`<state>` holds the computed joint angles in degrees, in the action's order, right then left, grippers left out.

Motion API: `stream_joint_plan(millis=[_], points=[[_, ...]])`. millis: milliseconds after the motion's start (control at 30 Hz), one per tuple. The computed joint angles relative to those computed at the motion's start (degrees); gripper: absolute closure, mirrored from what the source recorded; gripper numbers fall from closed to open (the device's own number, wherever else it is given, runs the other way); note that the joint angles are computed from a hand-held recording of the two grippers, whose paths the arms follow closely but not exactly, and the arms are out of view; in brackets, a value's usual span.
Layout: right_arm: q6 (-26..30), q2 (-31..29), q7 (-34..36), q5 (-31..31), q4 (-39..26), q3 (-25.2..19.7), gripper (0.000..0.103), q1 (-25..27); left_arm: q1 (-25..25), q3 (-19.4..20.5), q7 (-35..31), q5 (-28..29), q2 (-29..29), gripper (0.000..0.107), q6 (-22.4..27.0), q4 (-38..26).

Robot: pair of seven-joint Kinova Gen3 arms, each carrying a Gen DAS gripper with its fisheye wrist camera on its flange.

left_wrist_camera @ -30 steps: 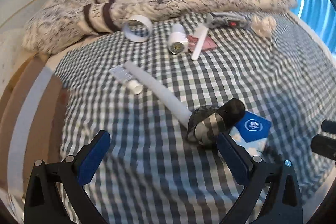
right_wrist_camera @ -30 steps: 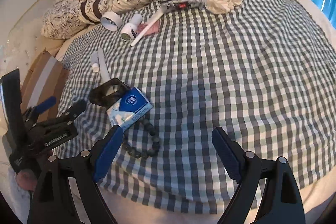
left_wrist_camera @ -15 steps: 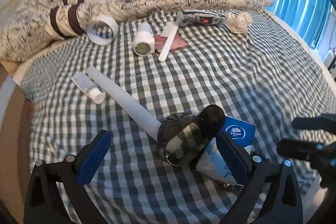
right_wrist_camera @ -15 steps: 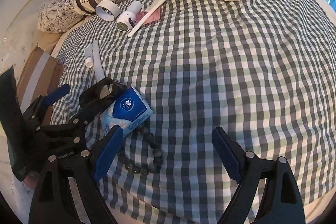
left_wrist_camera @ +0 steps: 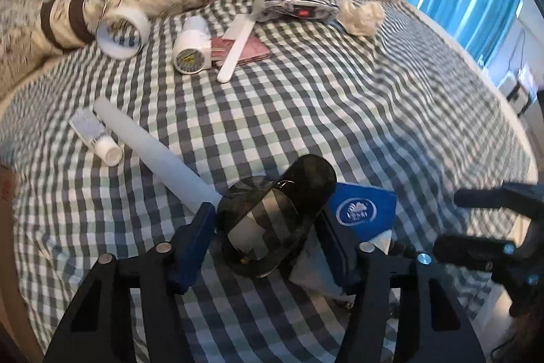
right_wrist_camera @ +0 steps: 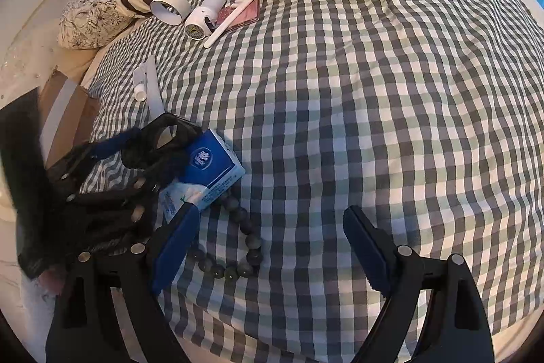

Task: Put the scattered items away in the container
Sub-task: 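Grasp the black glasses case with the left gripper while the right approaches the blue tissue pack, then grasp the blue Vinda tissue pack with the right gripper while the left holds the glasses case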

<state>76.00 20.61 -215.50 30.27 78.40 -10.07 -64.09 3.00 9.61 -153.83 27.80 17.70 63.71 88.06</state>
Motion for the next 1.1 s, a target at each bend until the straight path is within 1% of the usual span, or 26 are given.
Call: stream_joint_plan(millis=[33, 100, 233, 333, 400, 500, 567, 600, 667, 767, 800, 833, 900, 933, 1033, 1100], points=[[0.1, 0.1, 0.1, 0.0, -0.1, 0.0, 0.016, 0.0, -0.5, 0.0, 0.1, 0.6, 0.4, 0.049, 1.0, -0.6], [0.2, 0.2, 0.4, 0.1, -0.5, 0.0, 0.016, 0.0, -0.8, -0.3, 0.6, 0.8, 0.3, 0.05, 1.3, -0.6], [-0.5, 0.3, 0.5, 0.1, -0.4, 0.2, 0.016, 0.2, 0.2, -1.8, 6.6, -1.3, -2.4, 0.052, -1.3, 0.2], [-2.9, 0.0, 0.6, 0.5, 0.7, 0.3, 0.016, 0.7, 0.0, -2.7, 9.7, -2.6, -5.1, 0.052, -4.0, 0.9], [-4.9, 0.2, 1.4, 0.4, 1.2, 0.4, 0.016, 1.7, -0.2, -3.2, 11.3, -3.5, -5.9, 0.053, -4.9, 0.7], [-7.5, 1.4, 4.7, -0.7, 0.4, 0.7, 0.016, 3.6, 0.1, -4.2, 15.5, -7.2, -6.9, 0.053, -6.8, 0.4], [-8.9, 2.7, 7.2, -2.0, -0.7, 1.1, 0.016, 5.0, -0.2, -4.5, 16.6, -8.8, -7.1, 0.053, -8.3, 0.5], [-8.4, 3.7, 8.6, -2.9, -2.1, 1.5, 0.016, 5.5, -0.5, -4.5, 16.7, -9.0, -7.0, 0.054, -8.3, 0.3], [-7.2, 5.3, 10.6, -3.8, -4.5, 2.5, 0.016, 5.9, -1.7, -4.6, 17.0, -8.7, -6.2, 0.065, -6.9, -1.1], [-5.5, 7.1, 13.2, -6.1, -7.7, 3.6, 0.016, 6.9, -2.7, -4.4, 16.4, -8.2, -6.1, 0.065, -6.7, -1.3], [-4.7, 7.7, 13.8, -6.6, -8.9, 4.0, 0.017, 7.0, -3.0, -4.2, 16.0, -7.6, -6.1, 0.065, -6.4, -1.5], [-3.7, 8.3, 14.6, -6.8, -10.2, 4.4, 0.033, 6.8, -3.7, -4.1, 15.1, -6.7, -5.9, 0.065, -5.7, -1.7], [-0.3, 9.7, 16.4, -7.0, -13.5, 5.0, 0.046, 6.0, -4.0, -4.0, 14.4, -6.2, -5.5, 0.065, -5.1, -1.9], [0.6, 10.0, 16.8, -6.9, -14.4, 5.4, 0.057, 5.5, -4.1, -4.0, 14.0, -6.0, -5.4, 0.065, -5.0, -1.9], [0.7, 9.1, 16.1, -6.1, -13.9, 6.2, 0.068, 4.2, -4.6, -3.8, 12.6, -5.0, -5.1, 0.065, -4.3, -1.1], [0.1, 8.3, 15.2, -5.2, -13.0, 6.3, 0.07, 3.5, -4.7, -3.8, 12.0, -4.8, -4.7, 0.062, -4.4, -0.7]])
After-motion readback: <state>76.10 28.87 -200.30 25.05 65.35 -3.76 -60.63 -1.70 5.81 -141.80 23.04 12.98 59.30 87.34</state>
